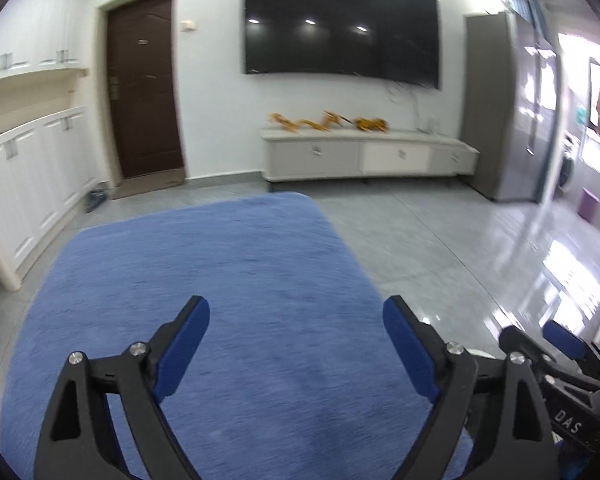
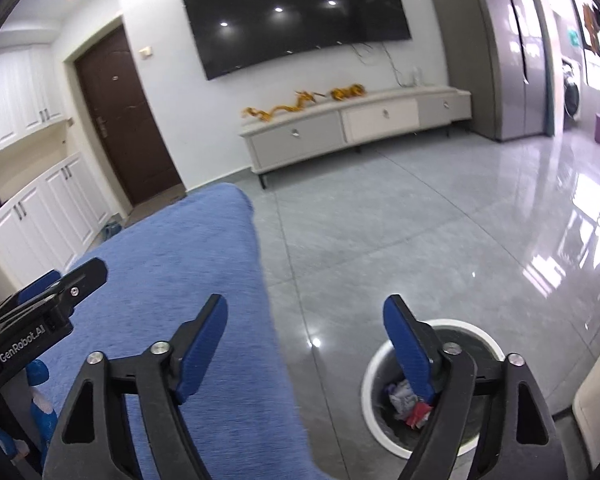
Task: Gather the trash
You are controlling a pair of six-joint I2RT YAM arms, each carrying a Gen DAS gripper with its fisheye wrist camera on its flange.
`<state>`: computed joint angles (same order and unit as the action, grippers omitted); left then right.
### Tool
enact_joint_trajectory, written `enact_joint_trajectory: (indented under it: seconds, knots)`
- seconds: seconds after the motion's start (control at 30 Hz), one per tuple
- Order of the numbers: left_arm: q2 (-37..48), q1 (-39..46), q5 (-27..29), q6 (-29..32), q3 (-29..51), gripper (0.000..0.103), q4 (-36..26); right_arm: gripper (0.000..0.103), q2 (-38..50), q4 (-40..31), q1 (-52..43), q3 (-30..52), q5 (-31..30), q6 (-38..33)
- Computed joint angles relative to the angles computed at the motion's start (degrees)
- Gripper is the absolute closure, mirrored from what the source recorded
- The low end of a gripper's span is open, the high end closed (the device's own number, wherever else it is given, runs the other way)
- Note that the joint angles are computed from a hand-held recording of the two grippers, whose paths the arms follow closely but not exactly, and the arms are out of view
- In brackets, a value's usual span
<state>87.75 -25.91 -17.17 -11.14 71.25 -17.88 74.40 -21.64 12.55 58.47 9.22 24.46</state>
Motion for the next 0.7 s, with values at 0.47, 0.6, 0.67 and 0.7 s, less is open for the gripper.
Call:
enact_joint_trajectory:
  seconds: [0.47,0.6,0.67,0.7]
  knots:
    - [-14.87,9.08,-1.60,-1.63,-14.19,0.014,1.64,0.000,-0.67,-0.47,17.22,-0.06,12.74,1.16]
    - [-17.21,8.56,-2.27,-1.93,-15.70,0.014,0.82,0.000,-1.67,-1.14,19.46,-0.51,15.56,1.88]
    - [-17.49,8.30,-2.74,-1.74,-15.70,0.014,0.80,0.000,-2.45,-1.34,20.19,-0.80,16.87,2.61]
    - [-18.08,8.18,-3.02,-1.67,-16.15,0.014,0.89,0.000,-2.67,-1.37,20.37,-0.80,17.32,2.80]
